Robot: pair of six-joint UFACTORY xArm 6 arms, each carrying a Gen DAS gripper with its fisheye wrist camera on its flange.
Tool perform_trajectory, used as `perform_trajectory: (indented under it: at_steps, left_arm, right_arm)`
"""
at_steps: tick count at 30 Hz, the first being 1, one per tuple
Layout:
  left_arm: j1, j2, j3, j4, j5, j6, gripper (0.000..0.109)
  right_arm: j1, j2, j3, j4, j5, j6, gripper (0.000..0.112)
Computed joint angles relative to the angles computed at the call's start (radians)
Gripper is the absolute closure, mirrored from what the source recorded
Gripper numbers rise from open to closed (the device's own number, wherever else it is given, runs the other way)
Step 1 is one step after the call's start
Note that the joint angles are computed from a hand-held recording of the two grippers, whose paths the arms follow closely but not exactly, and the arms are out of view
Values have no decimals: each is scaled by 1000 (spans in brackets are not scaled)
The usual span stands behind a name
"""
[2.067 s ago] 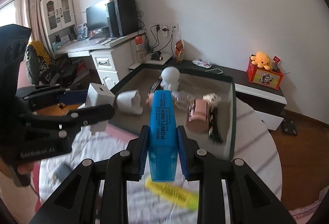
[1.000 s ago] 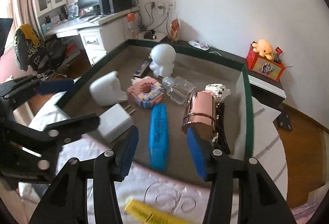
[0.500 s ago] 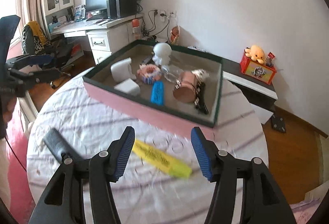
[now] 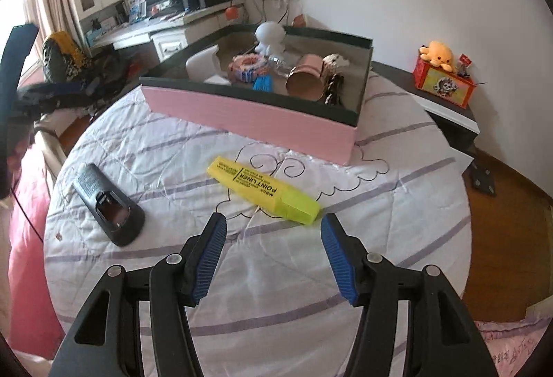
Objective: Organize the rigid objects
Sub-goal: 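Move the right gripper to the yellow highlighter and grasp it, then carry the yellow highlighter into the pink box and release it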
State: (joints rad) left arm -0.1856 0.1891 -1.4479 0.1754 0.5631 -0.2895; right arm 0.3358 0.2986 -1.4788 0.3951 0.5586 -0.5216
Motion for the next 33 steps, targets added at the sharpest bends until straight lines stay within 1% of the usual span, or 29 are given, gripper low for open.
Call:
perform_trajectory:
  at_steps: [3, 5, 8, 9, 11, 13, 16, 18, 19, 20, 21, 22, 24, 25, 27, 29, 33]
  left_arm:
    - [10, 60, -83, 3, 42, -14, 6]
    - [14, 98, -134, 24, 64, -31, 6]
    - [18, 166, -223, 24, 109, -27, 6]
    - [18, 200, -270, 34, 139, -36, 6]
    - [19, 239, -321, 42, 153, -37, 6]
    - [20, 281, -380, 41, 170, -37, 6]
    - [17, 347, -477, 56, 216, -42, 6]
    - [18, 385, -533, 43, 236, -36, 7]
    - [20, 408, -566, 28, 247, -27, 10]
    - [21, 422, -585, 25, 256, -26, 19]
    - [19, 448, -625, 34, 286, -31, 26]
    - [18, 467, -654, 46, 309, -38, 44]
    - [20, 501, -705, 0, 349, 1, 53]
    - [20, 511, -715, -23, 351, 23, 60]
    - [15, 514, -715, -9, 343, 18, 63]
    - [14, 514, -717, -45, 346, 41, 77]
    - [-4, 515, -724, -14, 355, 54, 87]
  right_arm:
    - [2, 42, -43, -10, 13, -16, 54]
    - [1, 74, -76, -45, 9, -4, 54]
    - [-5, 126, -148, -20, 64, -45, 54]
    - [-6, 145, -170, -26, 79, -54, 54]
    - [-4, 160, -186, -38, 88, -64, 54]
    - [-8, 186, -220, -27, 121, -71, 54]
    - [-8, 198, -235, -2, 124, -102, 54]
    - [-8, 201, -239, 11, 125, -121, 54]
    - [-8, 203, -240, 18, 121, -133, 54]
    - [-8, 206, -243, 19, 121, -134, 54]
    - [-8, 206, -243, 20, 122, -128, 54]
    - [-8, 206, -243, 23, 121, -124, 58]
    - [-9, 194, -226, 10, 108, -96, 75]
    - [-11, 189, -220, 16, 107, -91, 79]
    - [-19, 177, -204, 40, 110, -90, 80]
    - [-19, 169, -191, 39, 101, -80, 82]
    - [-25, 123, -123, 28, 66, -35, 84]
